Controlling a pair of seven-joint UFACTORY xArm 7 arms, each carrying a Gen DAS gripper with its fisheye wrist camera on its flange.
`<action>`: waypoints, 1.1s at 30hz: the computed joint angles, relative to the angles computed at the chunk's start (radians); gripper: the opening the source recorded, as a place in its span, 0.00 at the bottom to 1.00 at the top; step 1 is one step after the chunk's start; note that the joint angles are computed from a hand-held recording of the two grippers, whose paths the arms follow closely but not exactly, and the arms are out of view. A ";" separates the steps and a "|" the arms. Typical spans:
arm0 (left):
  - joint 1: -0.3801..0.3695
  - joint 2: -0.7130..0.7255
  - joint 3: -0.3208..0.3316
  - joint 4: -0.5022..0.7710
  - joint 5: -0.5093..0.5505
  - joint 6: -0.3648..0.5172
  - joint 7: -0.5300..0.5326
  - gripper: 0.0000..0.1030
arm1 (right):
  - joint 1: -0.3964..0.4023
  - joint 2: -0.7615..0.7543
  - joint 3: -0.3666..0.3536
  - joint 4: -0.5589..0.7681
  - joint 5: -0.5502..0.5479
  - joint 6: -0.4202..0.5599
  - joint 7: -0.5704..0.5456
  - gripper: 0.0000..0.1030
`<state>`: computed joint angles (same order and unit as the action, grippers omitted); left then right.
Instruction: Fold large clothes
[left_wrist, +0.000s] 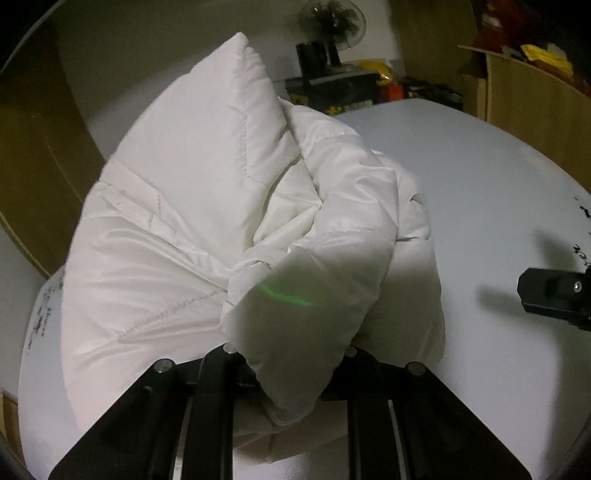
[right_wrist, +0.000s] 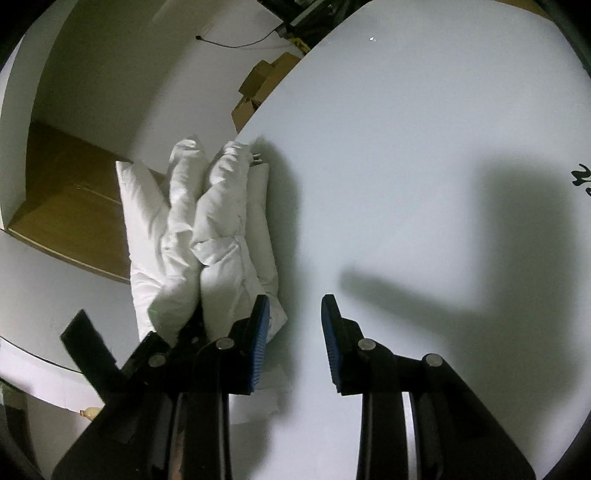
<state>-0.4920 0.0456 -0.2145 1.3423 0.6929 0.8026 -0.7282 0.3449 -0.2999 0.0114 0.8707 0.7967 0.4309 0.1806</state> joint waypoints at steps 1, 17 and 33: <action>0.009 -0.006 0.005 -0.009 -0.033 -0.026 0.034 0.16 | 0.023 0.040 -0.008 0.028 0.005 -0.020 -0.018 0.31; 0.145 -0.655 0.098 -0.475 -0.761 -0.207 0.485 1.00 | -0.022 0.561 0.137 0.869 -0.398 0.276 0.064 0.82; 0.305 -0.670 0.182 -0.465 -0.858 -0.148 0.529 1.00 | -0.129 0.473 0.235 0.693 -0.072 0.301 -0.187 0.09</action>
<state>-0.1874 -0.6243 -0.0325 0.8769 -0.1650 0.6542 -0.1996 0.2162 0.1727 0.2462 1.5635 0.7247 0.7323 -0.0064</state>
